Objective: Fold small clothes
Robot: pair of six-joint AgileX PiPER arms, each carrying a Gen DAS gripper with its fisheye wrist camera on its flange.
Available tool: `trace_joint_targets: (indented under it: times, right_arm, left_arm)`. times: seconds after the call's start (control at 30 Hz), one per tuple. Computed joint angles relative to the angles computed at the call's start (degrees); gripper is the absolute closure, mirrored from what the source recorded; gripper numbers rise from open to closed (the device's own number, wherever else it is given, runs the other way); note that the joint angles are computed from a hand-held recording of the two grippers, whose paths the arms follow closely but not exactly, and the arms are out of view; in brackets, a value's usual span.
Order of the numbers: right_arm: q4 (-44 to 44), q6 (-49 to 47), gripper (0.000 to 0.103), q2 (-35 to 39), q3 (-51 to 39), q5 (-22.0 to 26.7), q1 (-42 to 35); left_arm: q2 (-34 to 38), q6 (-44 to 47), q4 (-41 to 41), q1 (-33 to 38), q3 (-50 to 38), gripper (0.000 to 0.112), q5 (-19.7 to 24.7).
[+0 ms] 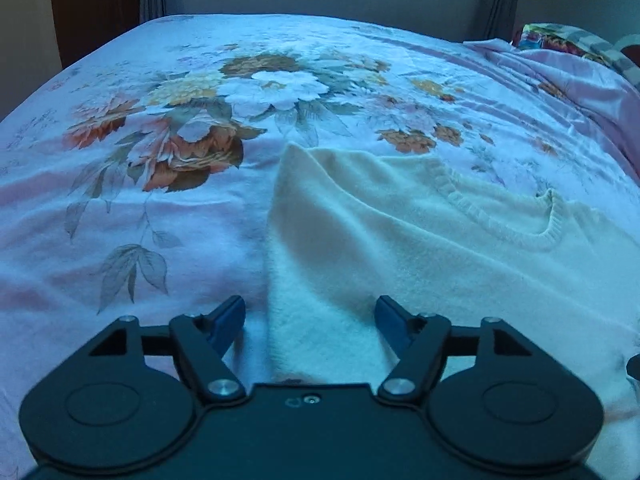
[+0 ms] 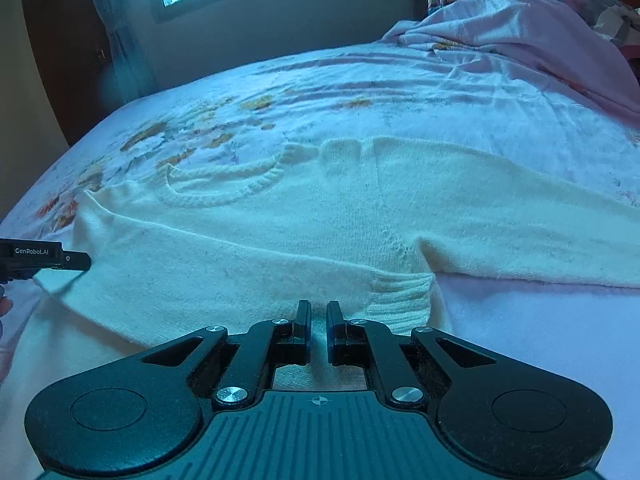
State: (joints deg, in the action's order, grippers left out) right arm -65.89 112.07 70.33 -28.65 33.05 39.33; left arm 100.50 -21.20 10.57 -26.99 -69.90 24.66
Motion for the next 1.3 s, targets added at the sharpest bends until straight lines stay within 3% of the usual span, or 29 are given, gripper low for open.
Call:
trace_joint_targets:
  times: [0.07,0.17,0.3,0.37,0.4,0.47,0.57,0.63,0.77,0.87,0.93,1.03,1.13,1.3]
  right_arm:
    - [0.4,-0.7,0.098,-0.1,-0.2,3.2,2.5]
    - [2.6,-3.1,0.098,1.6,0.5,0.3,0.6]
    - [3.5,-1.8,0.098,-2.1,0.1,4.9,4.6]
    - [4.1,-3.2,0.098,-1.2,-0.8,6.3,5.6]
    - [7.5,-7.3,0.098,0.7,-1.8,4.1,3.4]
    - [8.3,-8.6,0.098,1.7,-1.2,1.0,1.0]
    - [9.8,-8.7,0.098,-2.2,-1.3,4.8,3.4]
    - [8.5,-7.0,0.098,-3.3,-1.3,7.8,6.1]
    - [13.0,-10.7,0.098,-2.0,-0.5,3.7,3.0]
    - [13.8,-10.4,0.098,-4.7,-1.1,8.1,6.9]
    - [13.9,-9.6,0.098,-6.7,-0.7,11.3,9.7]
    - [19.7,-14.2,0.098,-8.4,0.4,10.2,7.7]
    - [18.1,-9.8,0.098,-12.8,1.1,15.6,11.6]
    - [19.6,-12.7,0.098,-16.6,-0.2,20.8,13.8]
  left_arm:
    - [-2.1,-3.7,4.7,-0.3,3.3,0.042,-0.1]
    - [-4.0,-6.3,7.4,0.5,7.7,0.033,-1.3]
    - [-9.0,-8.1,5.8,0.9,10.3,0.041,-0.6]
    - [-9.2,-13.7,12.5,-1.1,11.1,0.039,-0.2]
    - [-7.4,-15.6,15.0,-1.9,10.0,0.038,2.1]
    - [-7.1,-17.0,13.8,-0.8,10.9,0.035,1.3]
    - [-10.6,-15.7,10.0,-0.4,11.9,0.043,2.5]
    - [-13.7,-18.0,12.7,-2.7,13.6,0.043,2.8]
    - [-15.6,-19.7,13.4,-7.8,14.9,0.039,3.0]
    - [-11.3,-25.8,19.6,-11.2,13.7,0.036,6.7]
    - [-11.8,-29.0,21.2,-11.5,14.9,0.037,6.3]
    - [-15.4,-28.1,18.1,-12.9,15.6,0.039,7.0]
    - [-17.3,-30.2,19.9,-17.1,15.3,0.037,8.6]
    - [-15.9,-35.3,21.7,-23.9,12.0,0.036,11.2]
